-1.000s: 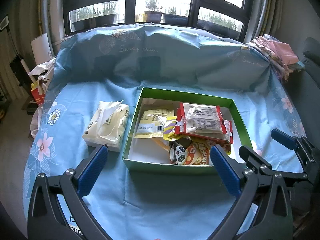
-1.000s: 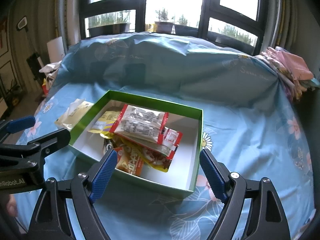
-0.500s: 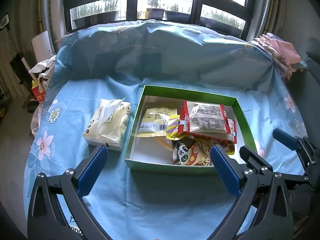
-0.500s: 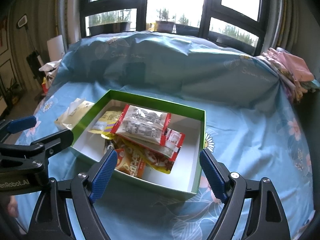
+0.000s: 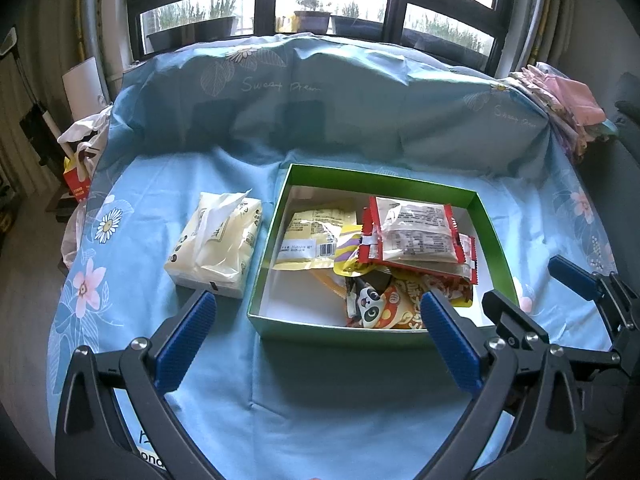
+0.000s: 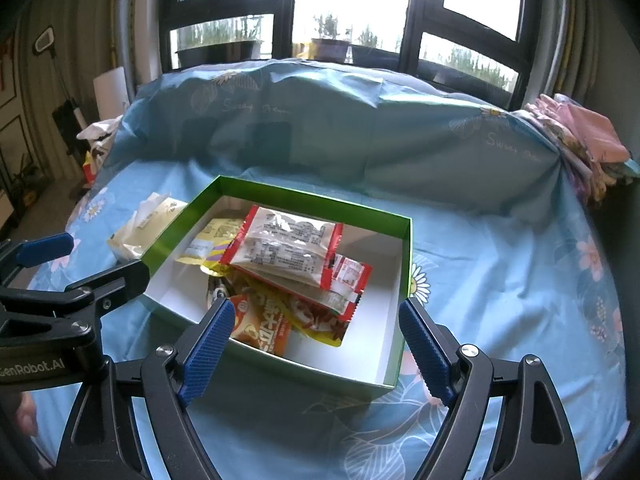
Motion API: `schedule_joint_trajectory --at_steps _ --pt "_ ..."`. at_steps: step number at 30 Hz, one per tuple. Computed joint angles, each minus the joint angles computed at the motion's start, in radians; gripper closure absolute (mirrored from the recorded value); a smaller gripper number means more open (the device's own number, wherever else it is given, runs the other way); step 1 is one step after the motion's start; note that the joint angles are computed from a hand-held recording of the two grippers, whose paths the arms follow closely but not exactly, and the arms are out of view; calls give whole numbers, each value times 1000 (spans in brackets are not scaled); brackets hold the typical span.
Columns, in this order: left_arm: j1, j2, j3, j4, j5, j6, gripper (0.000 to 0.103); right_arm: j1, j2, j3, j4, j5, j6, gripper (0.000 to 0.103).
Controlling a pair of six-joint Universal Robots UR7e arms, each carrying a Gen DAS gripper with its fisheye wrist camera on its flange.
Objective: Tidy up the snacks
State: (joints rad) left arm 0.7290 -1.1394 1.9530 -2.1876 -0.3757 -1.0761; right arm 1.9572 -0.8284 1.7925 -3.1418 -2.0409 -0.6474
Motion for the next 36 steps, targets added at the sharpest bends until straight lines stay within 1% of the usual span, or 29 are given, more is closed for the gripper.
schedule_joint_trajectory --at_steps 9,21,36 --pt "-1 -5 5 9 6 -11 0 -4 -5 6 -27 -7 -14 19" --pt "-4 -12 2 54 7 -38 0 -11 -24 12 -33 2 6 19" --pt "-6 -4 -4 58 6 -41 0 -6 -27 13 -36 3 -3 19"
